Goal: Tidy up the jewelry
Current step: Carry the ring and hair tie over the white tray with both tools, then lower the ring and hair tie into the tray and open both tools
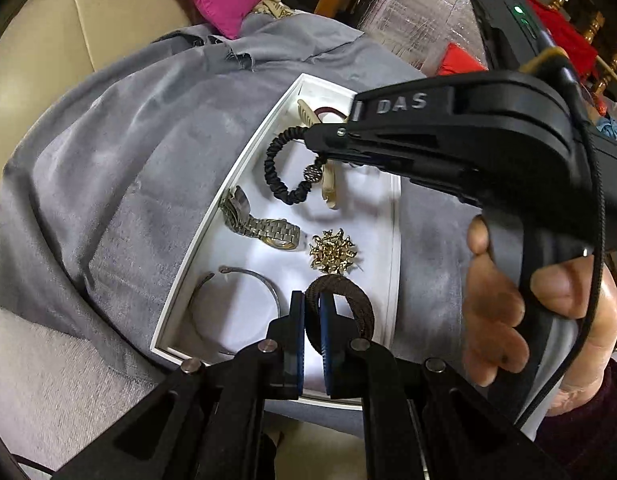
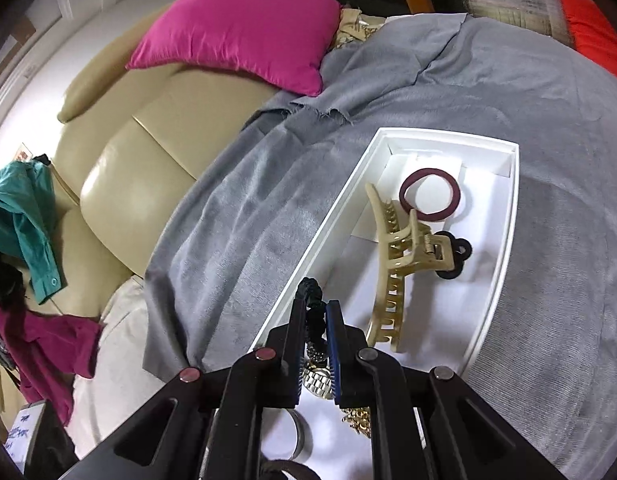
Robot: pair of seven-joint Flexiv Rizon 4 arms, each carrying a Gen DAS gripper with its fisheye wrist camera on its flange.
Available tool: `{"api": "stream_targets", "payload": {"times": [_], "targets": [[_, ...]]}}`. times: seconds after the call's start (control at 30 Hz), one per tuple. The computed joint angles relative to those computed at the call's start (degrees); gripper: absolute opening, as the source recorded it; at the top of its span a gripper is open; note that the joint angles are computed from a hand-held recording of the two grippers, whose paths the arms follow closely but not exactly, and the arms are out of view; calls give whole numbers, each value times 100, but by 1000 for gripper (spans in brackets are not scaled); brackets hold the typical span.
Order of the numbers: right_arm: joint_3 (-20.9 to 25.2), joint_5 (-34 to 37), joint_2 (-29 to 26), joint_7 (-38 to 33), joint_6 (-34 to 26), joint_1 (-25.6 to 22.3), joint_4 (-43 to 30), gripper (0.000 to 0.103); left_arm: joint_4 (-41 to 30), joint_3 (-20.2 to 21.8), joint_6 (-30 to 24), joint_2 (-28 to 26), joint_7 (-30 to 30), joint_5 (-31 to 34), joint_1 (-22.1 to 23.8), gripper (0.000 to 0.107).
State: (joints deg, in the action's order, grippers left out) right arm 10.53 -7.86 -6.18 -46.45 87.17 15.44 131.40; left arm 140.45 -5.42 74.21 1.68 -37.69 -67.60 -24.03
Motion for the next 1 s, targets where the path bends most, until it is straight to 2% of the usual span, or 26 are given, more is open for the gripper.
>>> {"api": "stream_targets", "payload": {"times": [0.1,0.2,0.33,0.4,0.5,0.67,1.0], "targets": [[-197,-471,-41,295,-107,133,16,12,-3,12,-95,-25,-148,282,51,7],[-162,-540,-111,311,-312,118,-75,12,-22,38,-238,-70,-373,659,142,7],[-10,-285,-151,91,-557,66,-203,12,-68,75,-478,-121,-640,924,287,7],[162,86,-173,-249,-692,-22,-318,12,-66,83,-499,-124,-699,947,333,7],[125,137,-141,-287,-711,26,-310,12,-77,101,-584,-124,-693,914,393,7],[224,623,-104,-605,-787,-29,-381,13,-108,123,-811,-131,-724,1003,498,7],[198,852,-12,-763,-720,11,-344,13,-125,84,-714,-193,-735,1073,536,14]]}}
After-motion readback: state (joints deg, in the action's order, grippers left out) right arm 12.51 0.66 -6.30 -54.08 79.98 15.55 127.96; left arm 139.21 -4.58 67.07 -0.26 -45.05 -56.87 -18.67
